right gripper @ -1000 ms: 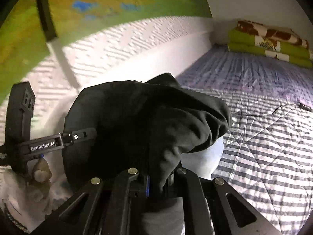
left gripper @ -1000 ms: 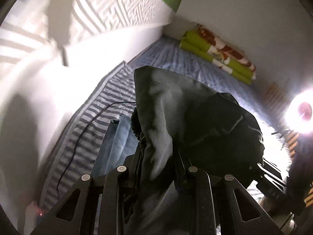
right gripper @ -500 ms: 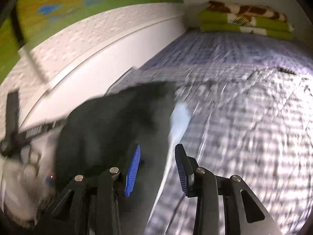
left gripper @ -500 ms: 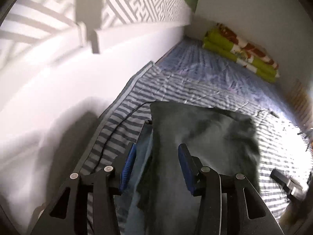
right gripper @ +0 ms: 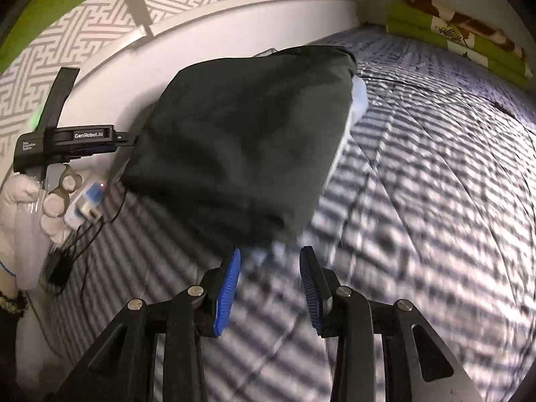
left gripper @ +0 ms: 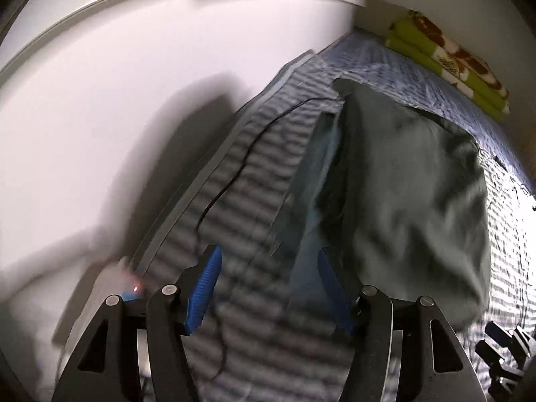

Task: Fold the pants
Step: 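Place the folded trousers on the bed by the wall and release both tools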

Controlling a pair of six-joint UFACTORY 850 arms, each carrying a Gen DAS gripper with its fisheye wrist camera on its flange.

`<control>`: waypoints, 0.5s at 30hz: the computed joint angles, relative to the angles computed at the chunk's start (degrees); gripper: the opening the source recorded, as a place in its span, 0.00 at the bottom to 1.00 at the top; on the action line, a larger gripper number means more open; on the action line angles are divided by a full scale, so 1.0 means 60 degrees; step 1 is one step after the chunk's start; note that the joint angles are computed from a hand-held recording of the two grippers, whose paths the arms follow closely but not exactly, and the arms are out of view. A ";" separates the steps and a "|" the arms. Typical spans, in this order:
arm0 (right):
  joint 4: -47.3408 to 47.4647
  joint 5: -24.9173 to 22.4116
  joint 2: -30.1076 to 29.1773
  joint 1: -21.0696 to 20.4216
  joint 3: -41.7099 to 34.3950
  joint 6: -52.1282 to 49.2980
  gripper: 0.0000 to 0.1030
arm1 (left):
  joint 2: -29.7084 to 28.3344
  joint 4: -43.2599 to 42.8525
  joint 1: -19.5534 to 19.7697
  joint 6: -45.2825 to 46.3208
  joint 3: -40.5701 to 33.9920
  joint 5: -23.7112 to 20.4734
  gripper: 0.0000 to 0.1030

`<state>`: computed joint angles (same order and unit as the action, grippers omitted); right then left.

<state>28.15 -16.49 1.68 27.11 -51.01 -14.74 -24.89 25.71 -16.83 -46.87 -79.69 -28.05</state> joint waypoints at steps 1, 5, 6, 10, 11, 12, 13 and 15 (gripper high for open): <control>-0.0064 -0.0177 0.0354 0.0002 0.0239 0.0147 0.33 | 0.0196 0.0138 -0.0029 -0.0122 0.0211 -0.0140 0.62; -0.0725 -0.0404 0.1704 0.0046 0.1037 0.1028 0.33 | 0.1399 0.0248 -0.0378 -0.0560 0.1490 -0.0187 0.62; -0.0932 -0.0498 0.2079 0.0054 0.1242 0.1326 0.33 | 0.1629 0.0205 -0.0535 -0.0572 0.1707 -0.0254 0.62; -0.2438 -0.1231 0.4165 0.0261 0.2110 0.3206 0.33 | 0.2878 0.0601 -0.1576 -0.1258 0.2792 -0.0543 0.62; -0.2725 -0.1345 0.4550 0.0263 0.2255 0.3458 0.33 | 0.3163 0.1015 -0.2027 -0.1797 0.3016 -0.0682 0.62; -0.3097 -0.1469 0.4920 0.0307 0.2386 0.3808 0.33 | 0.3433 0.1363 -0.2390 -0.2276 0.3189 -0.0835 0.62; -0.3714 -0.1768 0.5551 0.0472 0.2581 0.4505 0.33 | 0.3727 0.1708 -0.2765 -0.2783 0.3364 -0.0985 0.62; -0.4090 -0.2271 0.6393 0.0648 0.2783 0.5049 0.33 | 0.4540 0.2283 -0.3814 -0.3806 0.3706 -0.1533 0.62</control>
